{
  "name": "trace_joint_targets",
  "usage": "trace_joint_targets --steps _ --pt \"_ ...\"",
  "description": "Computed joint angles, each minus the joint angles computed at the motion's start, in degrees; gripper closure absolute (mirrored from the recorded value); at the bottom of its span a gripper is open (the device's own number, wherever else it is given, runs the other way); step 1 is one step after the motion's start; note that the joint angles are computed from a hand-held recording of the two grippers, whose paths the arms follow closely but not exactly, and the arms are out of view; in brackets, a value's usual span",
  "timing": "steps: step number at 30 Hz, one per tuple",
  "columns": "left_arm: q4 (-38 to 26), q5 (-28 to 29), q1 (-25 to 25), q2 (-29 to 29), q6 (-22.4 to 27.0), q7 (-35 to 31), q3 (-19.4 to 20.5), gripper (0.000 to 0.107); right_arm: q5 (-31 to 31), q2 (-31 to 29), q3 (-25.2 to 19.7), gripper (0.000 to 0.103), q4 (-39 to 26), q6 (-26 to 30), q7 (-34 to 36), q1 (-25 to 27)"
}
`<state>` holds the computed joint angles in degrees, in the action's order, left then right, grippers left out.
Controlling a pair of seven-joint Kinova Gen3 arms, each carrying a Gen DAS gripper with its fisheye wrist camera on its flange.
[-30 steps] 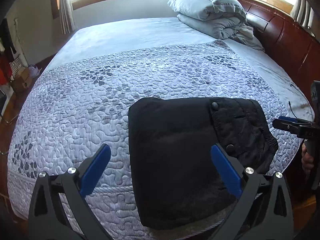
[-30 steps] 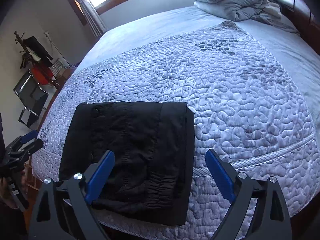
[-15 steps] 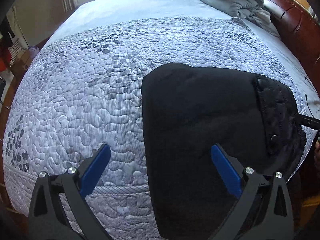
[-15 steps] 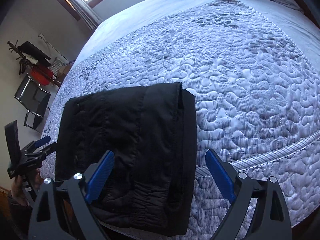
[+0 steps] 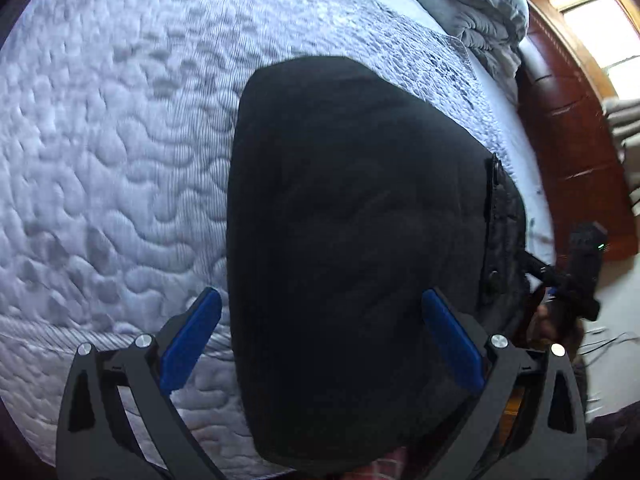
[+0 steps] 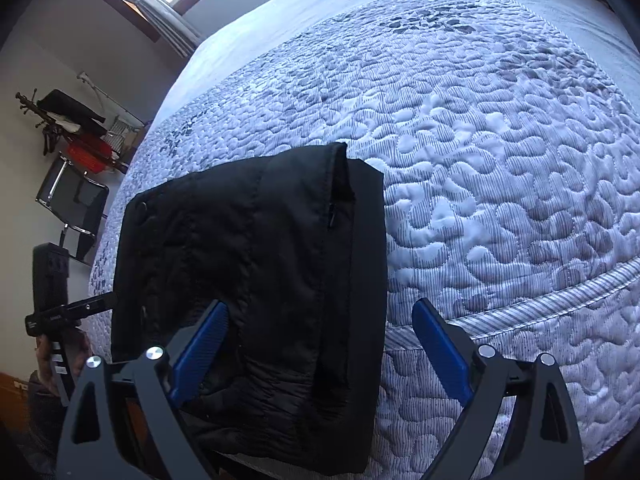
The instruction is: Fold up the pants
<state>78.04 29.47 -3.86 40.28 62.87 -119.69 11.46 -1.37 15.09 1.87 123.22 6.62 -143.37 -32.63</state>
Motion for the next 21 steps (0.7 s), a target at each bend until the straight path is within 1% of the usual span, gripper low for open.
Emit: trace_joint_targets --steps 2,4,6,8,10,12,15,16,19,21 --pt "-1.1 2.1 -2.0 2.2 2.6 -0.5 0.9 0.008 -0.2 0.0 -0.8 0.009 0.1 -0.3 0.4 0.8" --pt "-2.8 3.5 -3.3 4.6 5.7 -0.6 1.5 0.008 -1.0 -0.1 -3.1 0.009 0.4 -0.6 1.5 3.1" --pt "-4.7 4.5 -4.0 7.0 8.8 -0.9 2.0 0.008 -2.2 0.0 -5.9 0.009 0.7 -1.3 3.0 5.9" --pt "-6.2 5.0 -4.1 8.8 10.6 -1.0 2.0 0.008 -3.5 0.2 -8.4 0.009 1.2 -2.2 4.5 8.6" --pt "-8.6 5.9 -4.8 11.8 13.8 -0.2 2.3 0.008 -4.8 0.3 -10.5 0.008 1.5 -3.0 5.8 10.7" --pt "-10.2 6.5 -5.1 13.7 16.0 0.1 2.4 0.008 -5.9 0.4 -13.0 0.008 1.9 -3.6 7.1 13.2" --pt "-12.9 7.0 -5.6 15.9 19.1 0.1 2.7 0.008 -7.0 0.4 -13.7 0.007 2.1 -3.6 8.3 13.9" --pt "-14.1 7.2 -5.7 16.9 20.6 0.5 2.8 0.008 -7.3 0.2 -13.8 0.007 2.4 -3.8 8.5 13.8" --pt "-19.0 8.3 -6.1 21.1 26.2 2.0 3.8 0.008 -8.1 0.3 -15.9 0.007 2.4 -3.9 10.0 16.0" --pt "-20.8 8.6 -5.6 22.2 28.0 3.2 3.7 0.007 -8.6 0.4 -16.5 0.007 2.5 -4.2 10.6 16.6"
